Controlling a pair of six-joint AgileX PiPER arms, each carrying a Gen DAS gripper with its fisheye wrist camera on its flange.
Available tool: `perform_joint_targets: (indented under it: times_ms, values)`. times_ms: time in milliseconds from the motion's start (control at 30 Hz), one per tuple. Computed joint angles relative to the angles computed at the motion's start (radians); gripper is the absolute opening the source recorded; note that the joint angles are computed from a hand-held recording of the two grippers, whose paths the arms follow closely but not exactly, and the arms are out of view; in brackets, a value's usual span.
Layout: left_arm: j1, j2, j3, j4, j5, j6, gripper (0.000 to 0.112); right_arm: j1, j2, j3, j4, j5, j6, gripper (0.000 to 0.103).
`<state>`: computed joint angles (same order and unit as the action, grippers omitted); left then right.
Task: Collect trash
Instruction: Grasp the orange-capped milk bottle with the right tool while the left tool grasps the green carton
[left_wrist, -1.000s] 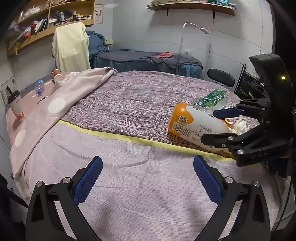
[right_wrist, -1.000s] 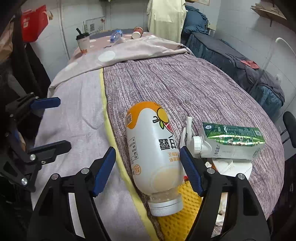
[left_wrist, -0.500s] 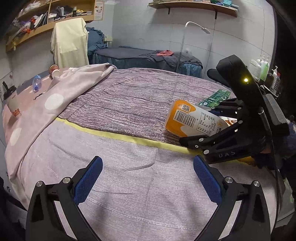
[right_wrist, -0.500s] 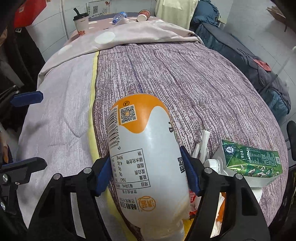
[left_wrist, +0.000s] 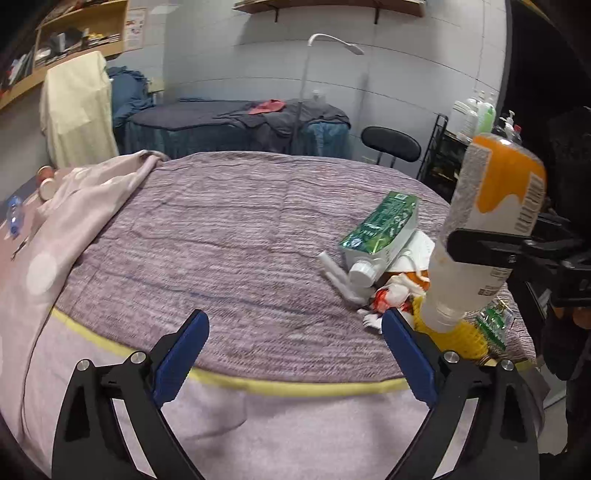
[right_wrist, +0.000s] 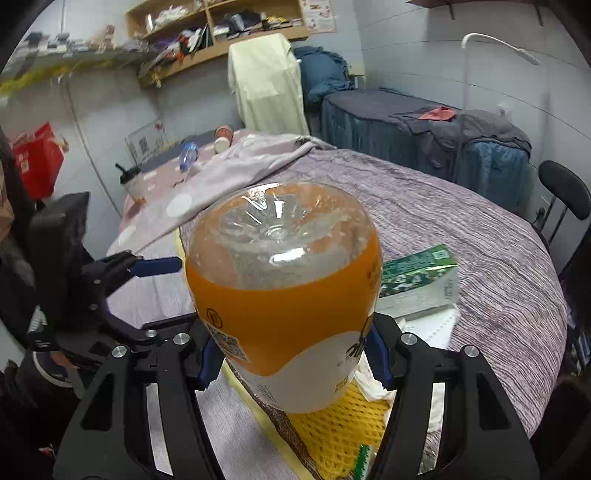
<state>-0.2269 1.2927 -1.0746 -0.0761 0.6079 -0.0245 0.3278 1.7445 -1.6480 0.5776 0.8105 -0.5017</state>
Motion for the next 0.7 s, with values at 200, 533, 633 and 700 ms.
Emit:
perform_joint_targets:
  times_ms: [200,533,633,700]
  values:
    - [-0.060,0.255,-0.304,-0.062,0.108,0.126,0.083,-0.129,-0.176,0.179,0.176,-0.054,-0.074,0.063]
    - [-0.181,0.682,-0.865,0.056,0.394,0.161,0.073,-0.342,-0.365,0.405,0.346,-0.025,-0.192,0.063]
    - [-0.190,0.771,-0.981,0.067,0.455,0.162,0.071,-0.404,-0.403,0.464,0.383,-0.014,-0.221,0.063]
    - [-0.191,0.806,-1.020,0.071,0.479,0.153,0.068,-0.431,-0.421,0.492,0.393,-0.011,-0.230,0.063]
